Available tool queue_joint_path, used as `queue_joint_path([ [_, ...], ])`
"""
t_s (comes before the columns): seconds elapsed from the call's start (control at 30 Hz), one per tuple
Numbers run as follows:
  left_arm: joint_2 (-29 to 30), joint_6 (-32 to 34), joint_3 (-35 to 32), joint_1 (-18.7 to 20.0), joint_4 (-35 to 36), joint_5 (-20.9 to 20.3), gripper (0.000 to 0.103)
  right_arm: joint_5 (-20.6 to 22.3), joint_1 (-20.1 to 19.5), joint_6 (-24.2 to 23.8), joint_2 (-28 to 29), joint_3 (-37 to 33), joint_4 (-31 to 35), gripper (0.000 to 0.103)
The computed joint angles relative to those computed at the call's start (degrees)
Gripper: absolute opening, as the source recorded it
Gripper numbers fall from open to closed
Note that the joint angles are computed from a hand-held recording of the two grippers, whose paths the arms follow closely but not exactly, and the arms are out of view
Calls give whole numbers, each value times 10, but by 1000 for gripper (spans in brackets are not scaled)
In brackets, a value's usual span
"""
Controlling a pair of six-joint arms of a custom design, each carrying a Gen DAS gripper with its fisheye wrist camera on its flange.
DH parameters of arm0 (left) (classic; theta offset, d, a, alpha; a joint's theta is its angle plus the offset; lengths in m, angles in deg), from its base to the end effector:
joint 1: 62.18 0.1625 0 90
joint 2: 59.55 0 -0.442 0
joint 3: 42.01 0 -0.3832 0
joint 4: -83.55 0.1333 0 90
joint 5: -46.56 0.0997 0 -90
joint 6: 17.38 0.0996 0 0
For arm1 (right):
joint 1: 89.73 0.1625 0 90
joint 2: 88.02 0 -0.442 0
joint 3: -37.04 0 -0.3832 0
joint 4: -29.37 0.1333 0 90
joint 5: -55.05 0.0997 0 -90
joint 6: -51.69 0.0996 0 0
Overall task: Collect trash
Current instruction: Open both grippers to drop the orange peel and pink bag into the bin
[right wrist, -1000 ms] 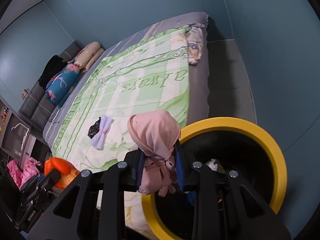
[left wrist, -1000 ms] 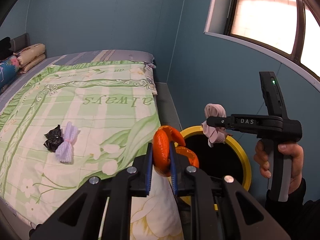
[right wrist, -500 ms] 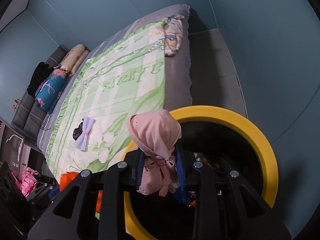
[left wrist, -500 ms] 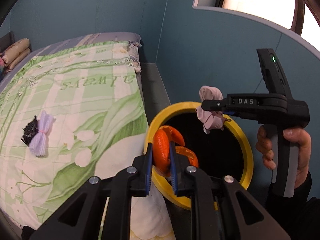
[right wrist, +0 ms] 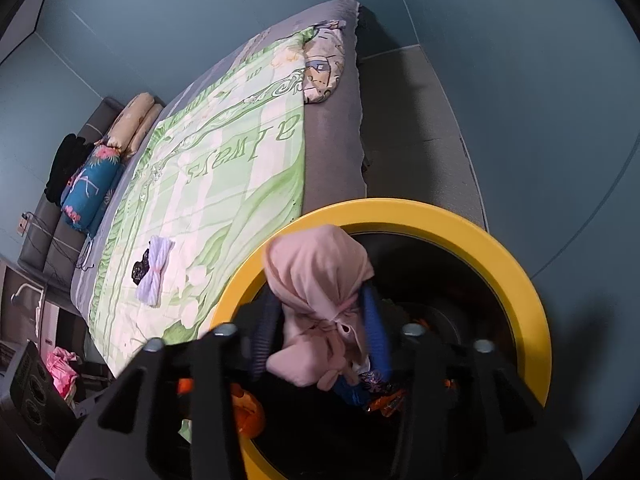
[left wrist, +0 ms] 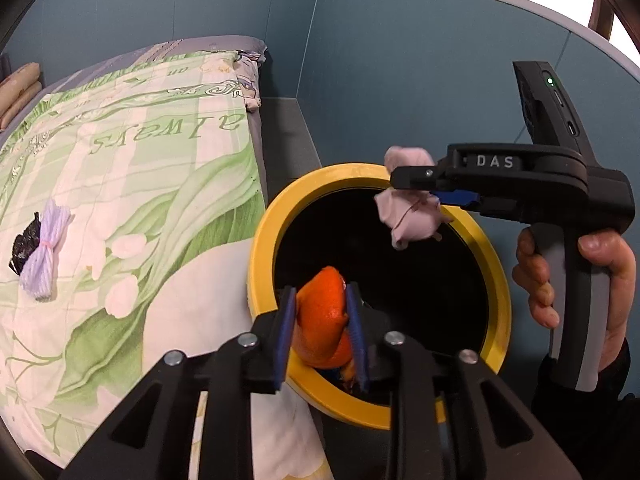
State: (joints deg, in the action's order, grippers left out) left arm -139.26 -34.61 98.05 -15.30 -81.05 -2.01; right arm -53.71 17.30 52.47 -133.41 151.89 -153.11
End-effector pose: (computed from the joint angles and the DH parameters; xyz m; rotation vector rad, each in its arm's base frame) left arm -0.1168 -0.4161 0.2165 0.4508 2.4959 -0.7553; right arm 0.2648 -0.5187 0.0705 0.3039 -2.7985 0.6379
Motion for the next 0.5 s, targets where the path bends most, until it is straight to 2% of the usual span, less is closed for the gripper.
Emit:
queue_joint_path([
  [0.17, -10, 2, 5, -1, -15, 5, 53, -16, 1, 5, 1, -1, -11, 51],
  [0.27, -22, 0, 8, 2, -21, 8, 64, -18, 3, 6, 0, -2, -11, 54],
  [0.5, -52, 1, 13, 14, -34, 30, 73, -8, 20, -6, 5, -14, -5, 60],
])
